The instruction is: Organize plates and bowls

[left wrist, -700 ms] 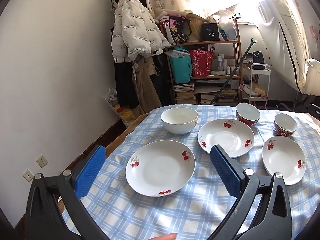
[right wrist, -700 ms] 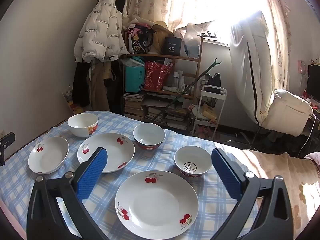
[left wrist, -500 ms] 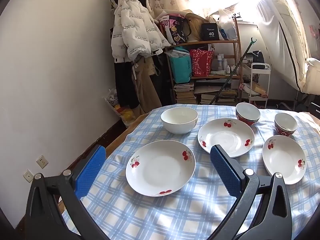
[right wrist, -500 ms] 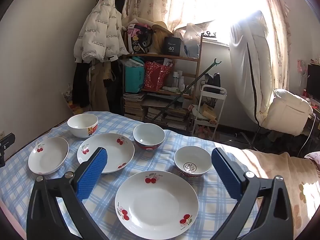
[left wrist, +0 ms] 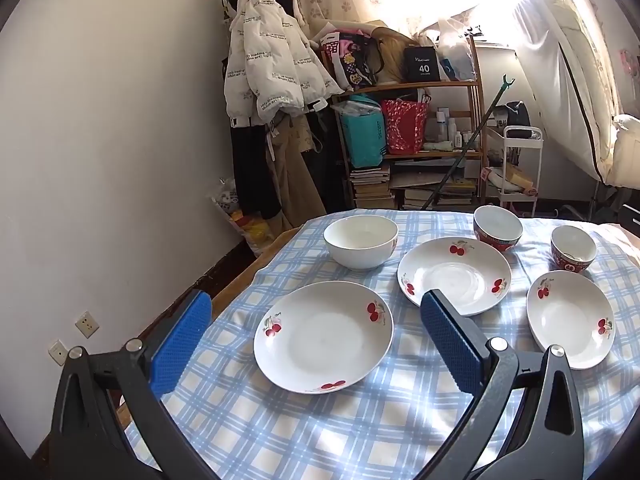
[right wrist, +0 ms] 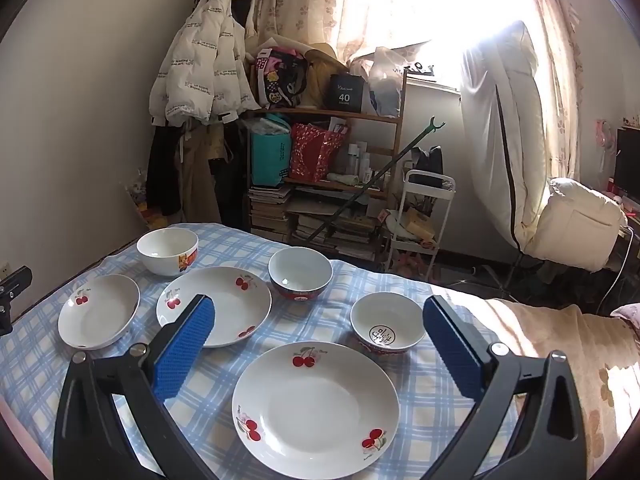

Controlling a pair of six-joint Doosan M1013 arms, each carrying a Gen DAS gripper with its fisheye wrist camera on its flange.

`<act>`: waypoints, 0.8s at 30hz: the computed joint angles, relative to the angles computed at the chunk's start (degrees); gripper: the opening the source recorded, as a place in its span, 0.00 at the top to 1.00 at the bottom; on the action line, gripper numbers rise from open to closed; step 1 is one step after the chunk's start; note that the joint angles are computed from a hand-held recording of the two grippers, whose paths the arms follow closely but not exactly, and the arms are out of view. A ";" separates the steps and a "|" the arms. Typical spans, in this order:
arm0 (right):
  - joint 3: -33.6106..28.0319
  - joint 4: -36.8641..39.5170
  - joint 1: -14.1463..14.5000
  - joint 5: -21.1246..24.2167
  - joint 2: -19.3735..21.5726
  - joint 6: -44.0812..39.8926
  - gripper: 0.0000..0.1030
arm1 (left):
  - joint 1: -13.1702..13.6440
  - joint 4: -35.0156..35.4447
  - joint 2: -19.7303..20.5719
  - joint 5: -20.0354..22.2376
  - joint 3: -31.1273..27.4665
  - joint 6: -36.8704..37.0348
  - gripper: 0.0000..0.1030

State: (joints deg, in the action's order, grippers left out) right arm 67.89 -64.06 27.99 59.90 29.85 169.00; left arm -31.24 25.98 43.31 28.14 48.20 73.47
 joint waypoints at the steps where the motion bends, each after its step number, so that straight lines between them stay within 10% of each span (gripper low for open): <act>1: -0.04 0.00 0.01 0.07 0.02 -0.08 0.00 | 0.03 0.14 -0.07 -0.06 0.09 -0.15 0.01; 24: -0.03 -0.04 -0.06 -0.07 0.16 0.07 0.00 | -0.01 0.47 0.04 0.16 -0.12 -0.18 0.01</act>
State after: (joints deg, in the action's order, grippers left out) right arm 67.86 -64.10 27.93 59.83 30.01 169.06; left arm -31.25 26.45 43.35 28.31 48.08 73.29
